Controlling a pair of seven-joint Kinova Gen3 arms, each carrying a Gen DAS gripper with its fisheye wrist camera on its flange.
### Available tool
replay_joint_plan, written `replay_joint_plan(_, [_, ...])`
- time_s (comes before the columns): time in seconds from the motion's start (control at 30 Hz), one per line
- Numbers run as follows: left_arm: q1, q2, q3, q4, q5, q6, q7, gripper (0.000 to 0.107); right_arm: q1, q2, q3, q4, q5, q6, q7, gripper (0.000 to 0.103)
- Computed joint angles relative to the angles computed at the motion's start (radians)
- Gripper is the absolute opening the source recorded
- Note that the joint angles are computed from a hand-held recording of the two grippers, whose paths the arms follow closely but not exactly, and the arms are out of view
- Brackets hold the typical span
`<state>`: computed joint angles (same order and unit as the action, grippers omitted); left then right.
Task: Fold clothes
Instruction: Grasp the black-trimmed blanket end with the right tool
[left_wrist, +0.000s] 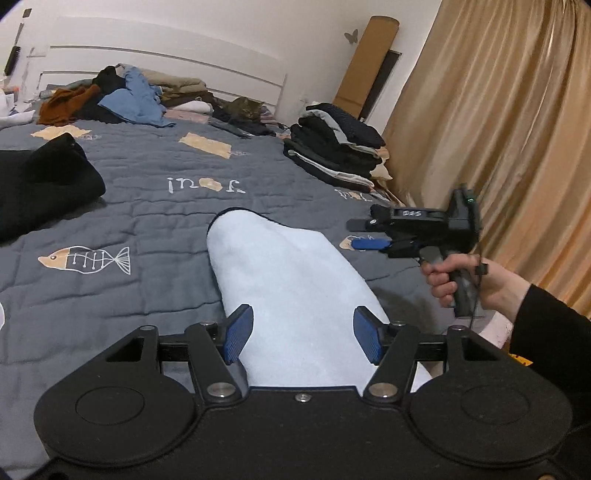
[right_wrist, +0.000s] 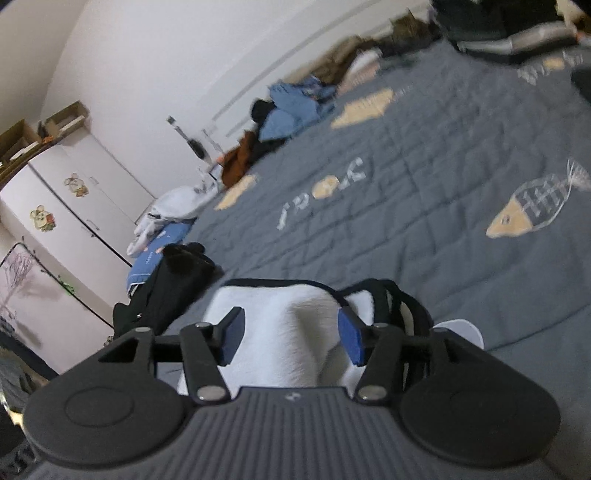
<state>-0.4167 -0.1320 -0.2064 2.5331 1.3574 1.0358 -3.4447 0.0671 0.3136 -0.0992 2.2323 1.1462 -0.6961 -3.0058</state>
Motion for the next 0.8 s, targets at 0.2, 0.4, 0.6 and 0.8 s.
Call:
replay_joint_plan(0.2, [0.006, 0.027, 0.01, -0.005, 0.022, -0.005, -0.006, 0.06, 0.003, 0.127, -0.016, -0.096, 0.081, -0.035, -0.097, 0.055])
replay_joint_plan(0.4, [0.005, 0.035, 0.009, -0.01, 0.008, -0.011, -0.004, 0.06, -0.042, 0.177, -0.015, -0.154, 0.114, 0.032, -0.191, 0.055])
replay_joint_plan(0.6, [-0.023, 0.041, -0.018, -0.013, -0.018, 0.016, -0.001, 0.06, 0.027, 0.219, 0.004, -0.165, 0.168, -0.107, -0.308, 0.055])
replay_joint_plan(0.8, [-0.041, 0.038, -0.026, -0.016, -0.037, 0.043, -0.002, 0.06, 0.023, 0.243, 0.053, -0.179, 0.225, -0.174, -0.348, 0.055])
